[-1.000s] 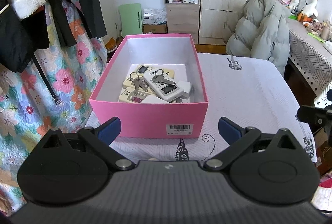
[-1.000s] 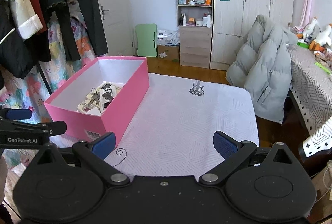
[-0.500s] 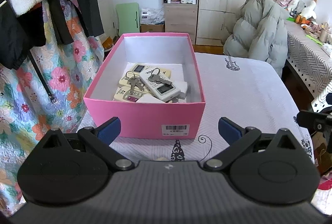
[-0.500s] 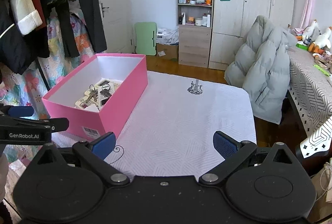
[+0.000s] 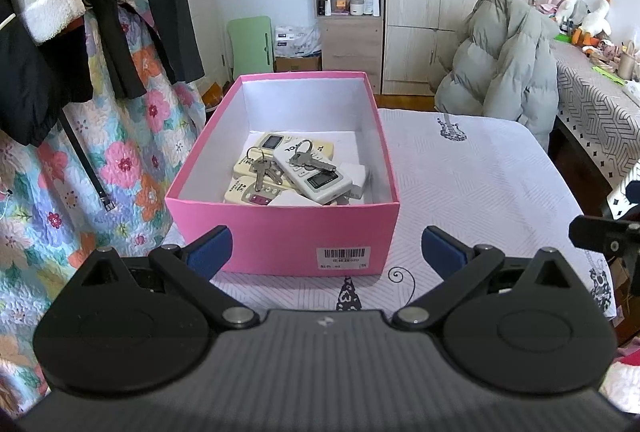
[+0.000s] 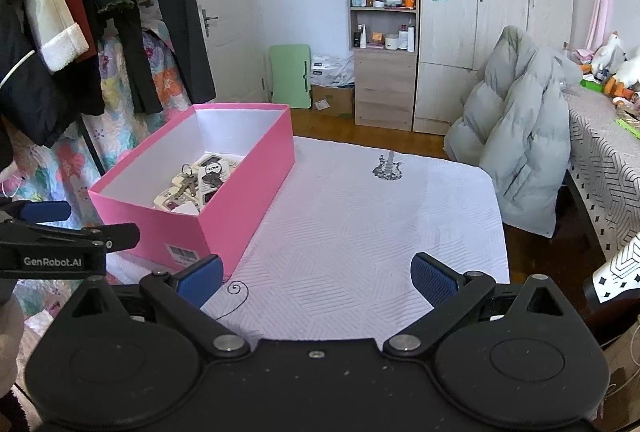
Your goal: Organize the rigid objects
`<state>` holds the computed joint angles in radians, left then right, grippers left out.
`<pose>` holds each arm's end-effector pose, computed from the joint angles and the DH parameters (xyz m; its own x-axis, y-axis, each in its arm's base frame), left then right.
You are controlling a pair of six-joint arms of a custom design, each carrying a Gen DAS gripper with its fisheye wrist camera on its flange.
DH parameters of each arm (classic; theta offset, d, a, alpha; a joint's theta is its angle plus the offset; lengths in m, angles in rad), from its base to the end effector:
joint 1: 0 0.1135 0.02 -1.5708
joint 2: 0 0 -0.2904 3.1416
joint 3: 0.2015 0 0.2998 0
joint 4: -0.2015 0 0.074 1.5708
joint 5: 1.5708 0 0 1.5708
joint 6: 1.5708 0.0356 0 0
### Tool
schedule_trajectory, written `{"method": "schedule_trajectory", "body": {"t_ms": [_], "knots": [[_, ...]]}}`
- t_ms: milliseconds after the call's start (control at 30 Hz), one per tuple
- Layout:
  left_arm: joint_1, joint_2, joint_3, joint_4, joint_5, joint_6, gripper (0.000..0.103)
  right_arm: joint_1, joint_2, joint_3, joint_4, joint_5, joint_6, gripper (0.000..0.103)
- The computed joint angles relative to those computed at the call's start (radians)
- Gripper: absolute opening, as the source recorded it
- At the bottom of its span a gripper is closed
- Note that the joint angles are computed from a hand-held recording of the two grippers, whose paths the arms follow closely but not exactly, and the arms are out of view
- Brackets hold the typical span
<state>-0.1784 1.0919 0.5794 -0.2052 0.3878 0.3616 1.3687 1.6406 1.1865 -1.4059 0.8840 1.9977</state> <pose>0.2458 -0.0580 0.2091 -0.4481 0.4136 -0.7926 0.6448 0.7636 0.0339 0.0878 0.2913 0.2357 -0.5260 0.3080 -0.7927 0.4507 0.8914 0.0473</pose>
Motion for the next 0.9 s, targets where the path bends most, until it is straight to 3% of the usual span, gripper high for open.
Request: {"method": "schedule_trajectory", "body": {"t_ms": [900], "knots": [[0.024, 0.009, 0.004, -0.022, 0.020, 0.017, 0.103, -0.008, 0.029, 0.030, -0.039, -0.021, 0.016, 0.102]]}}
